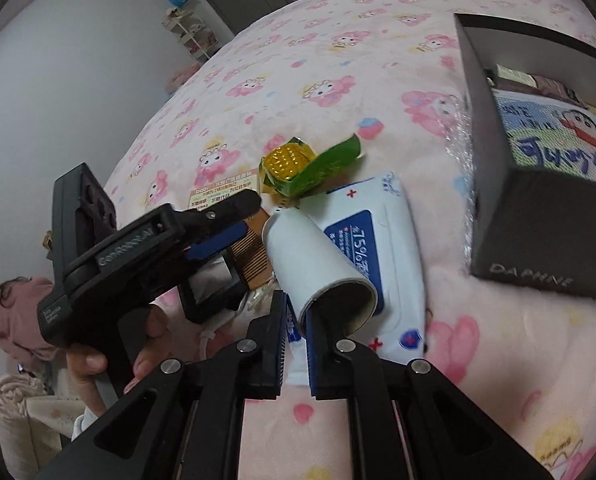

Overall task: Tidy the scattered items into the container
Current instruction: 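Lift the lint roller with the right gripper toward the DAPHNE box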

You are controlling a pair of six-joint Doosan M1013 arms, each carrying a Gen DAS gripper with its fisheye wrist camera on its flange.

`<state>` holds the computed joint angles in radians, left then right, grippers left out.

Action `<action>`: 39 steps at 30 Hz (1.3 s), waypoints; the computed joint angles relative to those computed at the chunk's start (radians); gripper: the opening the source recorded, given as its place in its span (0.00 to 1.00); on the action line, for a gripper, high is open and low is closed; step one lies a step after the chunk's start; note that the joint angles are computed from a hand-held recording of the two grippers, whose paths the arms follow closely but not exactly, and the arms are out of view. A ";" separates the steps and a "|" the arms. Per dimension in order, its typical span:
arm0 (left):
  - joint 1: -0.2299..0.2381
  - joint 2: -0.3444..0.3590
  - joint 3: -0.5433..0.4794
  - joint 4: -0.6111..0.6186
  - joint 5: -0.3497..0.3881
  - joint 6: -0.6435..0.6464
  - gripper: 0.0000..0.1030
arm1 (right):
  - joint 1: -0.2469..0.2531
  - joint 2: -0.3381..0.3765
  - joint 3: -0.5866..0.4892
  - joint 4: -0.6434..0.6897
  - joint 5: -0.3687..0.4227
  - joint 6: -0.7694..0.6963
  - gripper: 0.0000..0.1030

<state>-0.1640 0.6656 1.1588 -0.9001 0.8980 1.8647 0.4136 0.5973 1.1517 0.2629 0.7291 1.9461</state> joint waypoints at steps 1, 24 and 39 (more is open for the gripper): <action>-0.002 0.005 -0.005 0.001 0.018 0.001 0.50 | 0.000 -0.006 0.009 -0.002 -0.005 0.004 0.06; -0.065 -0.096 0.143 -0.035 0.098 0.185 0.51 | -0.042 -0.115 0.189 -0.069 -0.055 0.137 0.16; -0.075 -0.095 0.152 -0.067 0.130 0.199 0.51 | -0.056 -0.130 0.222 -0.049 -0.068 0.146 0.19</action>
<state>-0.2390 0.5705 1.3105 -0.9673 1.0281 2.0640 0.3578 0.4672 1.3733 0.2142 0.6610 2.0919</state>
